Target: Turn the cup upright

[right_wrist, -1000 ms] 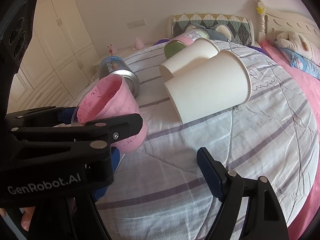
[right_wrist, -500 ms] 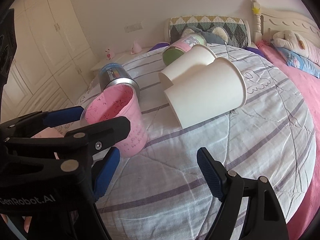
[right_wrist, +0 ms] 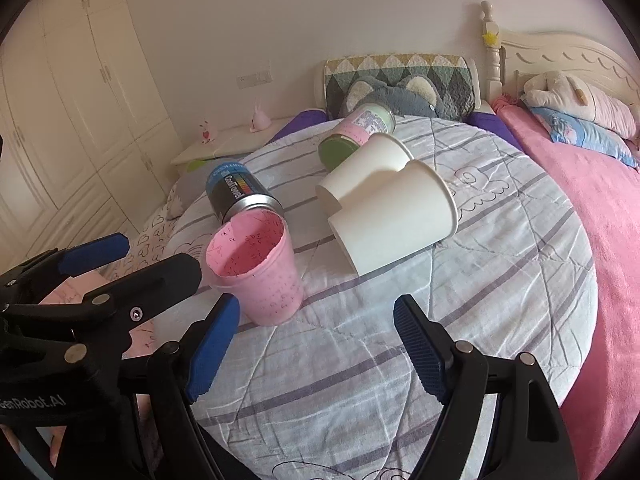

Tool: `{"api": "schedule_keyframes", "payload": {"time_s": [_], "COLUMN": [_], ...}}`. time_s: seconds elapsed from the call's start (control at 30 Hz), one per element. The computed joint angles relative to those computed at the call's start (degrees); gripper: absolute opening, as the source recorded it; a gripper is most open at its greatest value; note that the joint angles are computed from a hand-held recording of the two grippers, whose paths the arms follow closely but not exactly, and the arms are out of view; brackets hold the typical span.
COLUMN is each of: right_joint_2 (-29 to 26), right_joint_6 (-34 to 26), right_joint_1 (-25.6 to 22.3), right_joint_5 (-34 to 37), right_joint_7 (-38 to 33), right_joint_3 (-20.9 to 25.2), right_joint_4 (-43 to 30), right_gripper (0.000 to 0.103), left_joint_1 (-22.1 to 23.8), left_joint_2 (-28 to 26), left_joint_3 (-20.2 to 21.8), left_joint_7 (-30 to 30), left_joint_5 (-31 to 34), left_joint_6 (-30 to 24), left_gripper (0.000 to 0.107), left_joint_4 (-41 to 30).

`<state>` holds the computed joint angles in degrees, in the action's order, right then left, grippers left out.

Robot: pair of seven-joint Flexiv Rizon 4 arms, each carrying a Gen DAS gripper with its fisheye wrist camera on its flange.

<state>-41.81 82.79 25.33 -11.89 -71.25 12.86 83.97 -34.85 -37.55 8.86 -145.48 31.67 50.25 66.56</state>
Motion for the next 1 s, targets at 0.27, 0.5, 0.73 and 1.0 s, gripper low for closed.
{"api": "schedule_keyframes", "payload": {"time_s": [0.27,0.5,0.73,1.0], "right_joint_2": [4.9,5.0,3.8,3.3], "right_joint_6": [11.2,17.3,22.1,24.2], "right_joint_1": [12.8,18.4,27.7,31.3], "right_joint_5": [-5.1,-4.8,3.1,12.2], "right_joint_7": [10.1,12.1,10.1,5.6], "right_joint_3": [-19.3,-27.7,-39.4,-43.3], "right_joint_4": [8.2,10.6,13.4,13.9], "right_gripper": [0.081,0.081,0.081,0.081], "left_joint_1": [-4.7,-7.0,-6.4,-5.4], "left_joint_2": [3.2,5.1,5.7,4.8], "left_joint_3": [4.1,3.9,1.5,-0.2], "left_joint_7": [-9.9,-17.9,-21.2,-19.5], "left_joint_5": [10.2,19.8,23.4,22.5], "left_joint_6": [-1.2,-4.2,-6.5,-6.4], "left_gripper": [0.102,0.103,0.103,0.103], "left_joint_4": [1.5,2.1,2.8,2.1]}}
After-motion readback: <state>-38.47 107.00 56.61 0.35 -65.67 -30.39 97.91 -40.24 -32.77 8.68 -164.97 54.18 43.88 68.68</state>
